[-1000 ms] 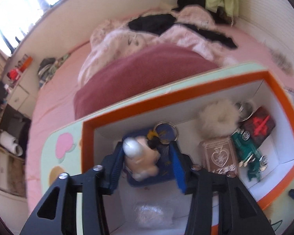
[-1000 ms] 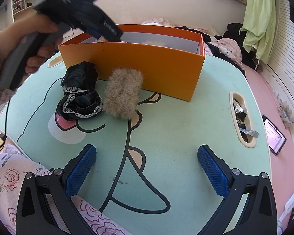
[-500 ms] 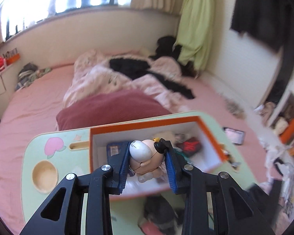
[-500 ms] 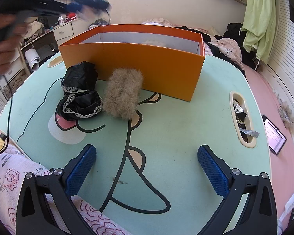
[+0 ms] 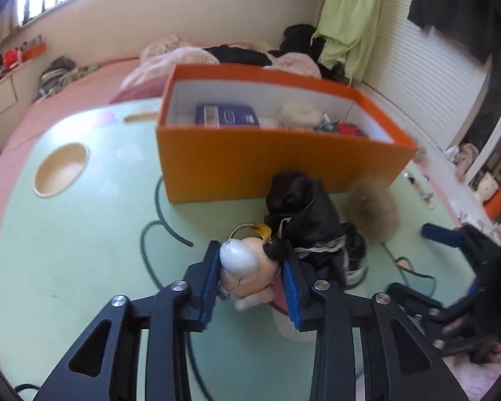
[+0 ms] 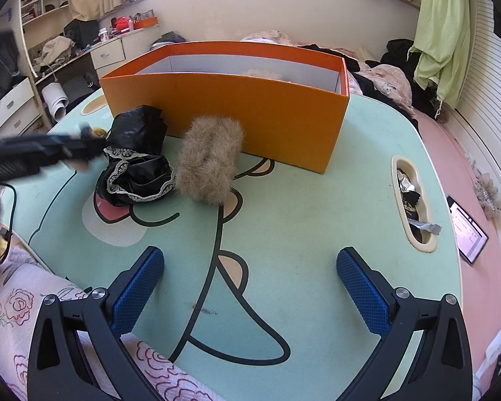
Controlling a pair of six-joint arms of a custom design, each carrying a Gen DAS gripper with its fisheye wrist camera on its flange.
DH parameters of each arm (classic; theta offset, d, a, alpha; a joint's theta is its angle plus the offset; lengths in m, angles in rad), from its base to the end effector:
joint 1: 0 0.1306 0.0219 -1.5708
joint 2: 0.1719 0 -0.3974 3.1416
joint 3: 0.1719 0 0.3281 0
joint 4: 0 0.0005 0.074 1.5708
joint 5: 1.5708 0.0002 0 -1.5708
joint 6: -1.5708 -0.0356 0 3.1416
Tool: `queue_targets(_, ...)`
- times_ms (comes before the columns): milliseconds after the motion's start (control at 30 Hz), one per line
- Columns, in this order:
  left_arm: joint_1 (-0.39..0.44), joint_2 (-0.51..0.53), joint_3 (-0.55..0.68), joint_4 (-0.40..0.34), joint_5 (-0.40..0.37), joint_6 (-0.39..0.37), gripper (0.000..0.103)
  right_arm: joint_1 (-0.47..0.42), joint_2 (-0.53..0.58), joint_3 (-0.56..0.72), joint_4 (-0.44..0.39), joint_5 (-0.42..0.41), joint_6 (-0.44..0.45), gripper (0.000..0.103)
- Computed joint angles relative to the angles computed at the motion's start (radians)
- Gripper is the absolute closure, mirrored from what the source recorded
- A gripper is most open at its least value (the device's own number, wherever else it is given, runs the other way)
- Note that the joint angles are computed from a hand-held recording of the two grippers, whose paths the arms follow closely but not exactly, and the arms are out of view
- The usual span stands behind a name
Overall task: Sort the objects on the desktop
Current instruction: 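Set the white figurine on the table in front of the black cloth, then reach the right gripper into the orange box onto the blue tin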
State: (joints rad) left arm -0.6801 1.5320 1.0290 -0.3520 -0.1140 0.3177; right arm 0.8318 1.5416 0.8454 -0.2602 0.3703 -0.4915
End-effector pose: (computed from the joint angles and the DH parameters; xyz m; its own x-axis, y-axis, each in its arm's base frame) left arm 0.3395 -0.2700 0.2837 -0.7344 0.1948 -0.6502 0.3551 0.9266 -0.1235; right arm 0.2738 0.2806 0.2258 -0.7441 -0.1634 -0.6478 -0.2238 0.9746 0.0113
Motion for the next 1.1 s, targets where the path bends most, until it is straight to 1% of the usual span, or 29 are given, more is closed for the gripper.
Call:
queue_targets(33, -0.005, -0.004, -0.004, 0.008, -0.006, -0.012, 0.048, 0.000, 0.000, 0.002, -0.003, 0.000, 0.000, 0.000)
queue_targets(67, -0.012, -0.016, -0.014, 0.023, -0.023, -0.024, 0.040, 0.000, 0.000, 0.000, 0.000, 0.000, 0.000, 0.000)
queue_targets(100, -0.022, -0.033, -0.028, 0.045, -0.051, -0.034, 0.022, 0.001, -0.002, 0.000, 0.000, 0.000, 0.000, 0.000)
queue_targets(133, -0.030, -0.052, -0.046, 0.070, -0.078, -0.043, 0.009, 0.001, -0.003, 0.001, -0.003, 0.001, 0.000, 0.000)
queue_targets(200, -0.045, -0.091, -0.075, 0.102, -0.121, -0.062, 0.001, 0.001, -0.004, 0.000, -0.003, 0.001, 0.001, 0.000)
queue_targets(233, -0.051, -0.106, -0.086, 0.102, -0.128, -0.077, 0.001, 0.000, -0.004, -0.002, 0.000, 0.001, 0.001, 0.000)
queue_targets(333, -0.070, -0.115, -0.090, 0.053, -0.145, -0.121, 0.001, 0.001, -0.004, 0.000, -0.002, 0.001, 0.001, 0.000)
queue_targets(433, -0.089, -0.064, -0.086, -0.023, -0.191, -0.140, 0.001, 0.000, -0.004, -0.001, -0.001, 0.000, 0.002, 0.000)
queue_targets(500, -0.060, -0.064, -0.109, 0.013, -0.121, -0.122, 0.000, 0.000, -0.002, 0.000, -0.004, -0.001, 0.001, 0.000)
queue_targets(533, -0.049, -0.064, -0.106, 0.006, -0.114, -0.110, 0.000, -0.001, -0.003, 0.003, -0.007, 0.001, 0.004, 0.000)
queue_targets(633, -0.032, -0.068, -0.113, 0.005, -0.131, -0.080, 0.000, -0.003, -0.006, 0.005, -0.010, 0.000, 0.007, 0.000)
queue_targets(1000, -0.036, -0.068, -0.117, 0.009, -0.134, -0.076, 0.000, -0.003, -0.005, 0.004, -0.008, -0.001, 0.006, 0.000)
queue_targets(1067, -0.041, -0.069, -0.122, 0.014, -0.137, -0.071, 0.000, -0.008, -0.008, 0.002, 0.001, -0.020, 0.015, 0.000)
queue_targets(1100, -0.043, -0.067, -0.120, 0.015, -0.140, -0.070, 0.000, -0.015, -0.018, -0.009, 0.027, -0.050, 0.021, 0.000)
